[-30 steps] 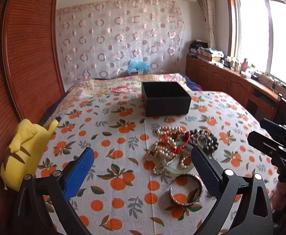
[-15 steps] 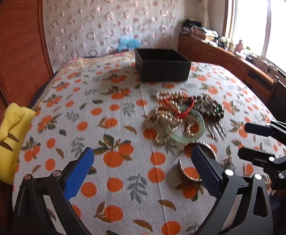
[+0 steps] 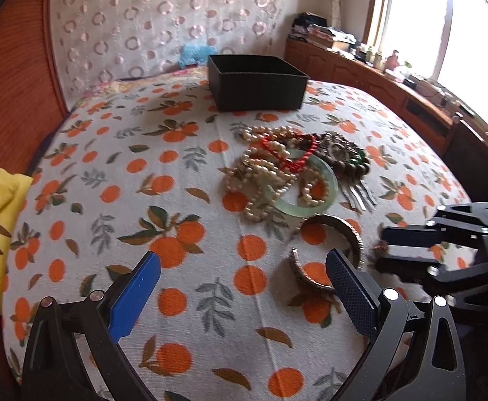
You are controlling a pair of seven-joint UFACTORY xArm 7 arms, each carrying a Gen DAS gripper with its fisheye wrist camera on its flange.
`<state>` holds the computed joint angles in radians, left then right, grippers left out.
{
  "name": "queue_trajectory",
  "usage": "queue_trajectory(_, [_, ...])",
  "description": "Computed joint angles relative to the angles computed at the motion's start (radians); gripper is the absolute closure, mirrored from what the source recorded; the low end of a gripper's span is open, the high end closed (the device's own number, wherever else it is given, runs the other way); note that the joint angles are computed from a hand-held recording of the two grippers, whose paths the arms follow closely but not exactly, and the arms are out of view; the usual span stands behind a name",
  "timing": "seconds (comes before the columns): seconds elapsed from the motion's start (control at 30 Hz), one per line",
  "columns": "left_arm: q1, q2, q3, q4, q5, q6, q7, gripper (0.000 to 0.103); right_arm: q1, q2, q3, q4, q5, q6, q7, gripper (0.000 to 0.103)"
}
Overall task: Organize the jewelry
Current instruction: 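Lower the left tool onto the metal cuff bangle and close on it, then lift the metal bangle with the left tool and carry it over the black box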
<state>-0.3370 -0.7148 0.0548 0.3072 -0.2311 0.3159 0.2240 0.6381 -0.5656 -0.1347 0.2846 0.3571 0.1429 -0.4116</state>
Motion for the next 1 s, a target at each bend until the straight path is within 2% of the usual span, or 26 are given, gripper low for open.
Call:
queue_trajectory(0.03, [-0.009, 0.0, 0.009, 0.004, -0.004, 0.01, 0.007, 0.008, -0.011, 0.002, 0.009, -0.001, -0.008, -0.002, 0.002, 0.086])
queue_trajectory(0.23, [-0.043, 0.0, 0.005, 0.026, -0.016, 0.044, 0.036, 0.008, -0.048, -0.028, -0.006, -0.015, -0.022, -0.009, 0.005, 0.086])
queue_trajectory(0.33, [-0.046, 0.014, -0.025, 0.036, -0.009, 0.048, 0.035, 0.008, -0.085, -0.057, -0.007, -0.028, -0.035, -0.005, 0.018, 0.086])
queue_trajectory(0.4, [-0.043, 0.03, -0.048, 0.044, 0.002, 0.051, 0.024, 0.014, -0.109, -0.072, -0.004, -0.035, -0.047, -0.002, 0.026, 0.086])
queue_trajectory(0.47, [-0.045, 0.046, -0.062, 0.05, 0.008, 0.052, 0.016, 0.015, -0.131, -0.085, -0.002, -0.042, -0.06, 0.0, 0.034, 0.086])
queue_trajectory(0.77, [-0.023, 0.098, -0.129, 0.054, 0.079, 0.016, -0.03, 0.029, -0.133, -0.098, -0.028, -0.049, -0.078, -0.022, 0.04, 0.086])
queue_trajectory(0.87, [-0.053, 0.09, -0.102, 0.048, 0.075, 0.002, -0.015, 0.049, -0.13, -0.088, -0.027, -0.048, -0.083, -0.033, 0.048, 0.086])
queue_trajectory(0.93, [-0.052, 0.089, -0.097, 0.048, 0.076, 0.001, -0.02, 0.049, -0.129, -0.086, -0.028, -0.046, -0.088, -0.032, 0.051, 0.086])
queue_trajectory(1.0, [-0.076, 0.082, -0.062, 0.046, 0.053, -0.001, 0.0, 0.049, -0.127, -0.088, -0.031, -0.048, -0.092, -0.037, 0.05, 0.086])
